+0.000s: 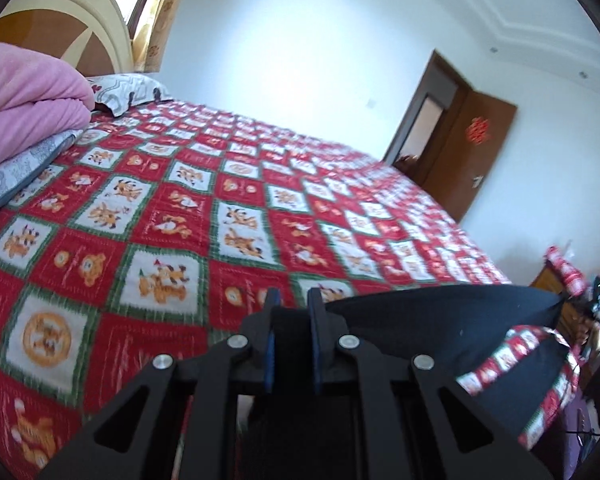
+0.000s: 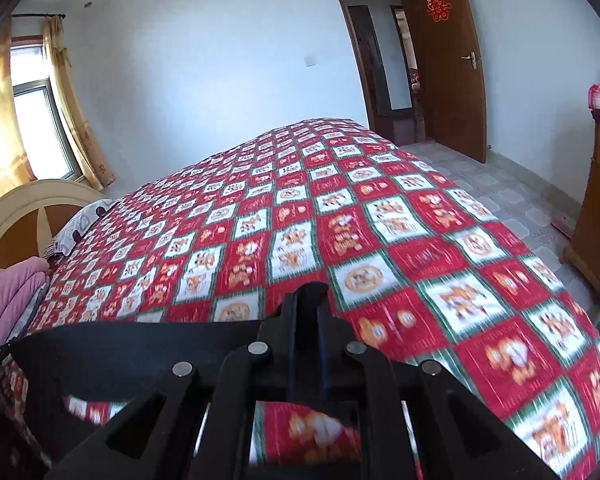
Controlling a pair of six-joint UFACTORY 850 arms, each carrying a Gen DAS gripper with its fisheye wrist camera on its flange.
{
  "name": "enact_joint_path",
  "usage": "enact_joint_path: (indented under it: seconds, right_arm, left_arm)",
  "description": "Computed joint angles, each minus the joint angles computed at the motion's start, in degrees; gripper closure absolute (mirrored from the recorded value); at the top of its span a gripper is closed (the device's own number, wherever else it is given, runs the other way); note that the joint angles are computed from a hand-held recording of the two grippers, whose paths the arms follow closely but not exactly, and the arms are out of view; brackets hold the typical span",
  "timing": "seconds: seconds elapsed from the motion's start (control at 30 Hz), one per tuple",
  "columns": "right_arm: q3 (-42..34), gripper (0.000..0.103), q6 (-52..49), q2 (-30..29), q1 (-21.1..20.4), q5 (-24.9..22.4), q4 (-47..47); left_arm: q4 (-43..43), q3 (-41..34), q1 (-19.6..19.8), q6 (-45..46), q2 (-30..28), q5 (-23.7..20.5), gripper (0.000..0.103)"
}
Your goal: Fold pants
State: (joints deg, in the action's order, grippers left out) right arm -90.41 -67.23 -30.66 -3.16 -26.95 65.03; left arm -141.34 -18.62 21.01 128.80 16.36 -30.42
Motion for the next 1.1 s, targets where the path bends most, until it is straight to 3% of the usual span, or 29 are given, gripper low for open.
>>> enact_joint_path:
  seconds: [0.2, 0.23, 0.27, 0.43, 0.63, 0.7, 0.77, 0.8, 0.83, 0.9, 1.0, 1.1]
  right_arm:
    - [12.3, 0.094, -7.5, 6.1, -4.6, -0.8, 7.9]
    - [14.0, 0.098, -8.2, 6.8, -5.3, -0.8, 8.9]
    - [15.1, 0.103, -8.6, 7.3, -5.9, -0.7, 9.4]
    - [18.9, 0.103, -5.5, 8.5, -9.3, 1.9, 8.9]
    - [21.5, 0.102, -5.0, 11.7, -7.8, 1.3, 7.4]
    - [23.2, 0.094, -8.6, 14.4, -5.0, 2.6, 9.0]
    - [24.8, 0.056, -11.4, 17.1, -0.8, 5.9, 7.6]
    - [25.6, 0.026, -13.8, 18.3, 1.4, 5.8, 7.4]
    - [27.0, 0.021, -17.4, 19.6, 4.0, 6.9, 8.5]
    - [29.5, 0.021, -24.8, 21.6, 9.2, 9.7, 10.0]
    - [31.5, 0.021, -23.4, 21.6, 18.9, 15.2, -1.4]
    - [33.0, 0.021, -26.3, 20.2, 25.9, 15.6, -6.8]
  left_arm:
    - [1.1, 7.2, 0.1, 0.2, 6.8, -3.3, 0.089]
    - [1.1, 8.1, -0.1, 0.4, 7.8, -3.3, 0.089]
    - [0.8, 9.3, -0.2, 0.9, 9.0, -3.3, 0.089]
    - [2.9, 13.2, 0.9, -1.0, 10.1, -4.4, 0.089]
    - [-5.2, 14.5, -3.0, 6.1, 10.9, -1.6, 0.089]
    - [-7.2, 14.5, -3.9, 8.1, 11.2, -0.9, 0.089]
    - [-7.8, 14.7, -4.0, 8.9, 11.6, -0.9, 0.089]
    - [-7.8, 14.7, -4.0, 9.0, 11.8, -1.0, 0.089]
    - [-7.6, 14.8, -3.8, 8.9, 11.9, -1.2, 0.089]
    - [-8.0, 15.0, -3.9, 9.3, 12.0, -1.2, 0.089]
    - [-7.4, 14.9, -3.7, 8.8, 12.0, -1.2, 0.089]
    - [-6.5, 14.9, -3.3, 8.0, 11.9, -1.7, 0.089]
